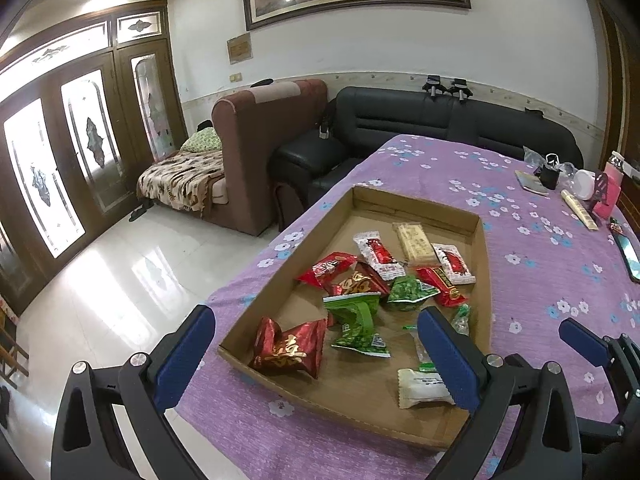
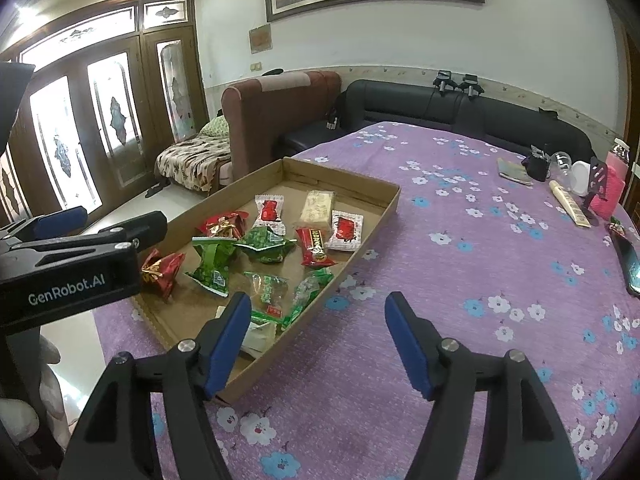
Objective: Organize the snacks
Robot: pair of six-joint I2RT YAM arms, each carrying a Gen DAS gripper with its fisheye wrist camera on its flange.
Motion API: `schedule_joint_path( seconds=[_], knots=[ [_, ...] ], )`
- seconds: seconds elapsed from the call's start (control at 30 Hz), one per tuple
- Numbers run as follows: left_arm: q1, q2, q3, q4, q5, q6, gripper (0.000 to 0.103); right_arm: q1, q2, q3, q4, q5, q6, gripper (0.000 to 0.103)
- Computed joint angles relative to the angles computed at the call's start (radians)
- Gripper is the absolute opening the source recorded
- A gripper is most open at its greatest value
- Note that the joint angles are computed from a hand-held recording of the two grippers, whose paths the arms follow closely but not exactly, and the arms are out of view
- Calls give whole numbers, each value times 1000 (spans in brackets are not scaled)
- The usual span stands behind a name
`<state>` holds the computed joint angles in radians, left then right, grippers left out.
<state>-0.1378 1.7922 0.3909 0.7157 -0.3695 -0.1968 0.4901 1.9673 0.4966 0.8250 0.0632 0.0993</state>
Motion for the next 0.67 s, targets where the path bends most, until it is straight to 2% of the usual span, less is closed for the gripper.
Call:
schedule_joint_path(
  seconds=[0.07,0.13,0.2,0.23,0.33,0.37,0.43,0.5,0.67],
  knots=[
    [-16,-11,-16,18,-16,-3,102,-6,-10,-13,7,-3,-1,69],
    [-36,-30,-55,82,-50,-3,102,-6,-9,-19,17,-3,1,69],
    [-74,-58,-129,220,-129,4,102,-7,-15,-29,30,-4,1,69],
    [-107,-79,-184,326,-188,16,102,-7,-16,-34,40,-5,0,69],
    [-170,-126,-272,479,-280,22,102,-8,-21,-48,63,-5,-3,69],
    [-174,-130,-280,492,-289,15,102,-8,-24,-51,65,-5,-2,69],
    [-182,-153,-256,421,-297,8,102,-7,-26,-52,65,-4,0,69],
    [-178,-165,-223,345,-254,33,102,-10,-31,-55,66,-3,-3,69],
    [-204,-202,-109,94,-139,3,102,-69,-82,-75,32,-25,-5,69]
  ],
)
